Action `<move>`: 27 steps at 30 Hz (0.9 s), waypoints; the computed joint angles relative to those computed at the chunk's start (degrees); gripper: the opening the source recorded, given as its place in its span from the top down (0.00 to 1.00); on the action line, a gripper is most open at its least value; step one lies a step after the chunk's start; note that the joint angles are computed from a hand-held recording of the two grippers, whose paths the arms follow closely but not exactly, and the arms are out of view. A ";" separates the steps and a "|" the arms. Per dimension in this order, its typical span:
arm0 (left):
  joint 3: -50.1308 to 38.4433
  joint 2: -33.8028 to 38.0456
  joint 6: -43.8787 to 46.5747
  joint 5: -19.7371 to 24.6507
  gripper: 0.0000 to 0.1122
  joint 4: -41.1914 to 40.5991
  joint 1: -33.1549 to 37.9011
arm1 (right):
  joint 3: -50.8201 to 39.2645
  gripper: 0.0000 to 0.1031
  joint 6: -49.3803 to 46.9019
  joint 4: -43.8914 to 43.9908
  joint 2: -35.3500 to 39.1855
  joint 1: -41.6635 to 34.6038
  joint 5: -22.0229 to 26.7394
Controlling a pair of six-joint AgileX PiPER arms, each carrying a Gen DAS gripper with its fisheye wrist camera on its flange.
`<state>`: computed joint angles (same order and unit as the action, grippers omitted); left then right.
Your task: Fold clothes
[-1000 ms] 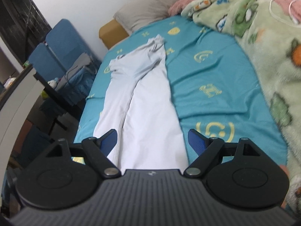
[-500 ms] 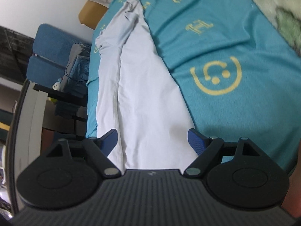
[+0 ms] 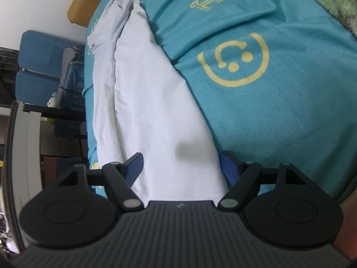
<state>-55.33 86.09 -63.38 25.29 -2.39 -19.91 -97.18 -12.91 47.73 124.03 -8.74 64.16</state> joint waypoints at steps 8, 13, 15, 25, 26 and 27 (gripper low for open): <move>3.65 -2.30 -1.89 -4.10 0.50 -1.76 0.51 | 3.91 0.33 -5.71 5.33 -3.19 -1.58 0.32; 1.33 -0.72 -8.51 0.76 0.48 4.07 -0.12 | 4.09 0.33 -1.28 -0.22 -3.67 -0.44 -3.87; 0.94 -0.47 -5.80 1.12 0.47 2.06 0.13 | 4.28 0.33 -0.05 -1.97 -3.74 0.00 -5.64; 4.36 -1.48 25.06 -7.38 0.49 -24.89 1.72 | 3.34 0.33 -1.25 -0.79 -2.21 0.36 -2.36; 4.74 -1.80 25.45 -7.59 0.49 -25.53 1.79 | 3.53 0.33 -1.42 -0.41 -2.32 0.17 -2.32; 4.74 -1.86 23.55 -7.27 0.49 -24.04 1.79 | 3.61 0.33 -1.33 -0.36 -2.36 0.11 -2.39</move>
<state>-50.60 84.23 -39.83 18.02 -26.43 -18.12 -93.57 -14.24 47.37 121.68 -8.63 61.77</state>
